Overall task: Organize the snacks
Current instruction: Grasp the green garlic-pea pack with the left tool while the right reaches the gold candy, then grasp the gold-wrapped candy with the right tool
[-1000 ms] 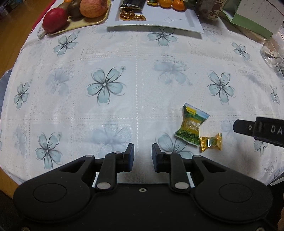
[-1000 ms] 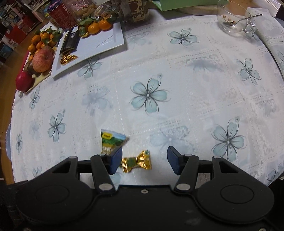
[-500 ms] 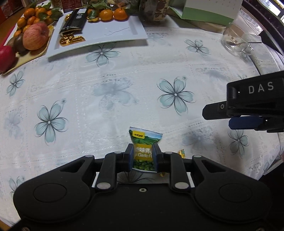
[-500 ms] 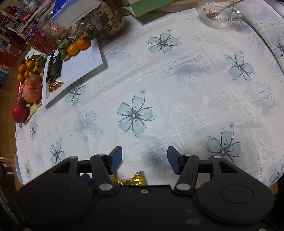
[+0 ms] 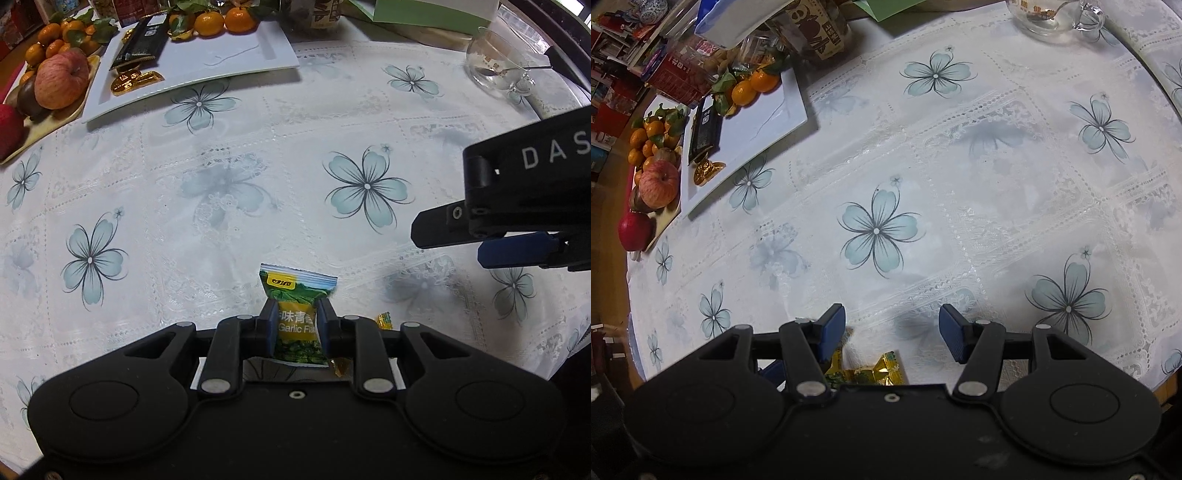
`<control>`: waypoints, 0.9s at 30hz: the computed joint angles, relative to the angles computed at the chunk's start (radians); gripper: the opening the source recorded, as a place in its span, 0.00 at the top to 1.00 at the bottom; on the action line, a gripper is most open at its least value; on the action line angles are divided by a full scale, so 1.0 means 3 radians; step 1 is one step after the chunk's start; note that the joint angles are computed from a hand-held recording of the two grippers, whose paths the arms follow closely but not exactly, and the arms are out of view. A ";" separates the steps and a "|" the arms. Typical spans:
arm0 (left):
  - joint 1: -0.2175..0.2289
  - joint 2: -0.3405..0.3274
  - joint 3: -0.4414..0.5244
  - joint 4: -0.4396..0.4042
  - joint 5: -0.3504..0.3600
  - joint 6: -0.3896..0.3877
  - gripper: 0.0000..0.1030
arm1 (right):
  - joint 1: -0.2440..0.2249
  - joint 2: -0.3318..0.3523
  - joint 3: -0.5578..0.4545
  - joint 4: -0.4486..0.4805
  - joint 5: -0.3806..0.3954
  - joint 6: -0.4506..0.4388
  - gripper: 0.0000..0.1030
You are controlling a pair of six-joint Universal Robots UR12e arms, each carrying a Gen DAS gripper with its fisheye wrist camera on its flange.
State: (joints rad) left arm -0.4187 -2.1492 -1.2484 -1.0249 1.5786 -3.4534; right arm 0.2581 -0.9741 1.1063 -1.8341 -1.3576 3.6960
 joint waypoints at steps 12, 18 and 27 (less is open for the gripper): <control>-0.0001 -0.0047 0.0041 -0.0099 0.0034 -0.0045 0.57 | -0.0024 -0.0018 0.0034 -0.0024 0.0018 0.0084 0.42; 0.0002 -0.0076 0.0077 -0.0227 0.0005 -0.0091 0.58 | -0.0031 -0.0023 0.0041 -0.0010 0.0041 0.0060 0.42; 0.0122 0.0028 -0.0026 -0.0225 0.0063 -0.0553 0.67 | -0.0014 0.0006 0.0011 0.0113 0.0130 -0.0074 0.42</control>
State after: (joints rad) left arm -0.3822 -2.1409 -1.2561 -1.0924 1.5975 -3.6192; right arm 0.2539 -0.9723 1.1098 -1.8003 -1.3185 3.6737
